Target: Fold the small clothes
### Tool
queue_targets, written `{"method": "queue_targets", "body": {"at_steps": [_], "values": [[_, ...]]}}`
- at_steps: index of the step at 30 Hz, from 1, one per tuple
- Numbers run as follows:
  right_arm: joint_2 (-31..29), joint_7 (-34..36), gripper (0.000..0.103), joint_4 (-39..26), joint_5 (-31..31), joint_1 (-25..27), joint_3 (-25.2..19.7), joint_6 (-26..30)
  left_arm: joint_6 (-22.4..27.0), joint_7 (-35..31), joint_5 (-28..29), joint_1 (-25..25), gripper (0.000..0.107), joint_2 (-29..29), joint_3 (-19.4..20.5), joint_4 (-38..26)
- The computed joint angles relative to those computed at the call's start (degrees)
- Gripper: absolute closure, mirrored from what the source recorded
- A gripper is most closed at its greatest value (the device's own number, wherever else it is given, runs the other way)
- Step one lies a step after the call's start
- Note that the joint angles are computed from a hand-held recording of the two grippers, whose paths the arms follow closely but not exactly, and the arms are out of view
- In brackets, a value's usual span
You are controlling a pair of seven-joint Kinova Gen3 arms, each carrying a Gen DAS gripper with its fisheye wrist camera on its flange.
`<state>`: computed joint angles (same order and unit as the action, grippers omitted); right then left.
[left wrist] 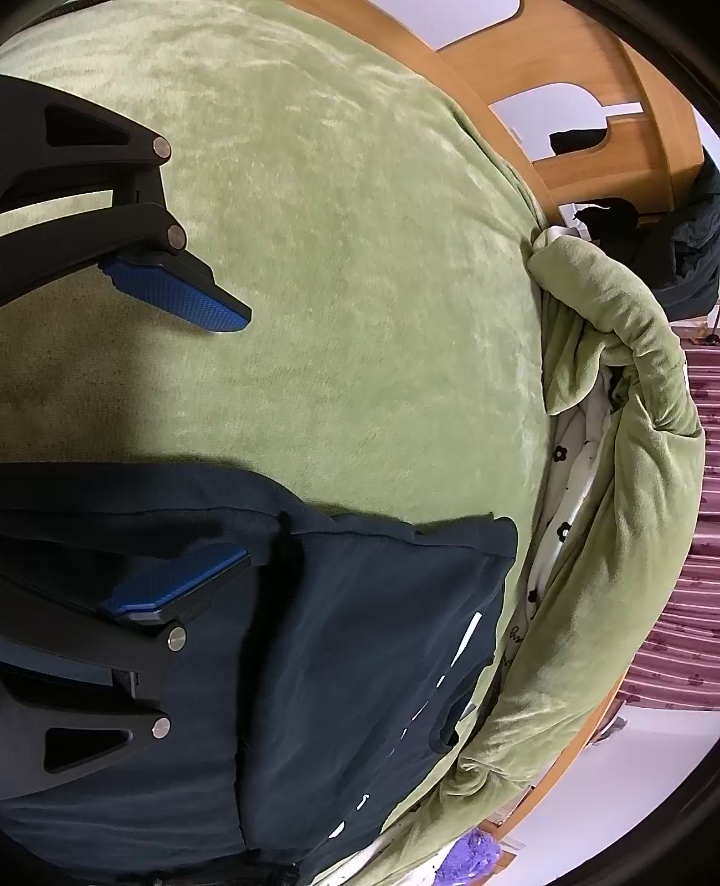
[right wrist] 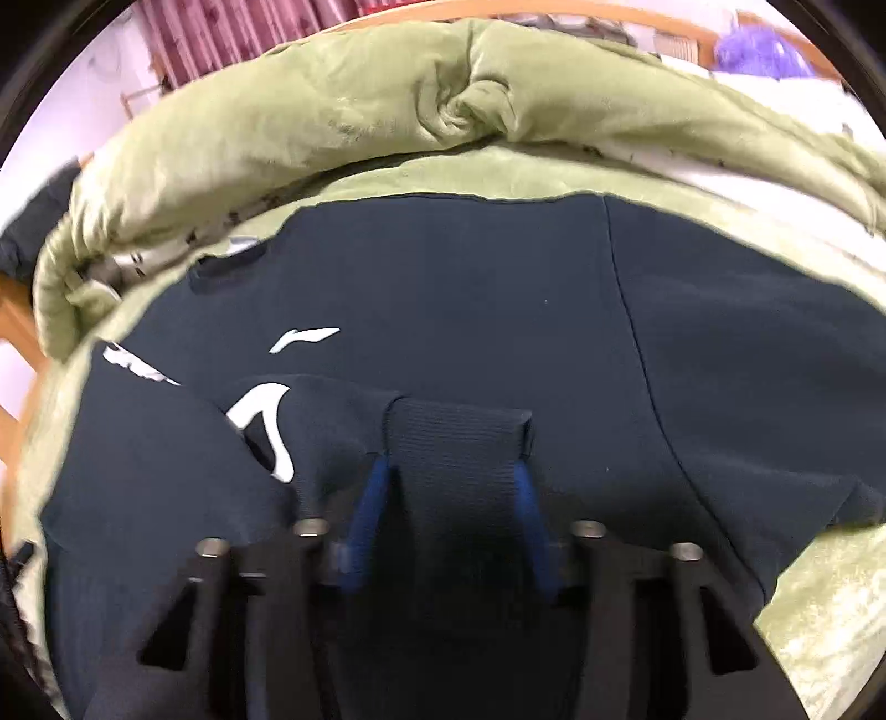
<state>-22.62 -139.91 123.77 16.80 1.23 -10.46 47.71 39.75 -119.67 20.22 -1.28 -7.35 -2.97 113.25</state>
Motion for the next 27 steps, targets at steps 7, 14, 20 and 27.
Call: {"method": "queue_targets", "body": {"at_steps": [7,14,20,27], "values": [[-4.8,0.6,0.097,2.1,1.1,4.3,-2.6,-4.8,2.4,-1.9,2.8,-0.2,0.030,0.8,-0.5,-0.3],[-4.6,-1.5,0.068,-2.3,1.7,3.7,-1.7,6.1,0.9,-3.0,1.6,1.0,0.030,-0.8,0.7,1.4],[-14.0,3.9,0.056,-7.4,5.5,6.8,-1.9,18.1,-1.5,-3.9,1.3,2.6,0.030,-2.6,1.1,3.7],[-23.8,15.6,0.056,-9.3,6.6,8.9,8.4,28.6,-3.9,5.4,-8.5,3.5,0.030,-2.0,5.3,5.1]]}}
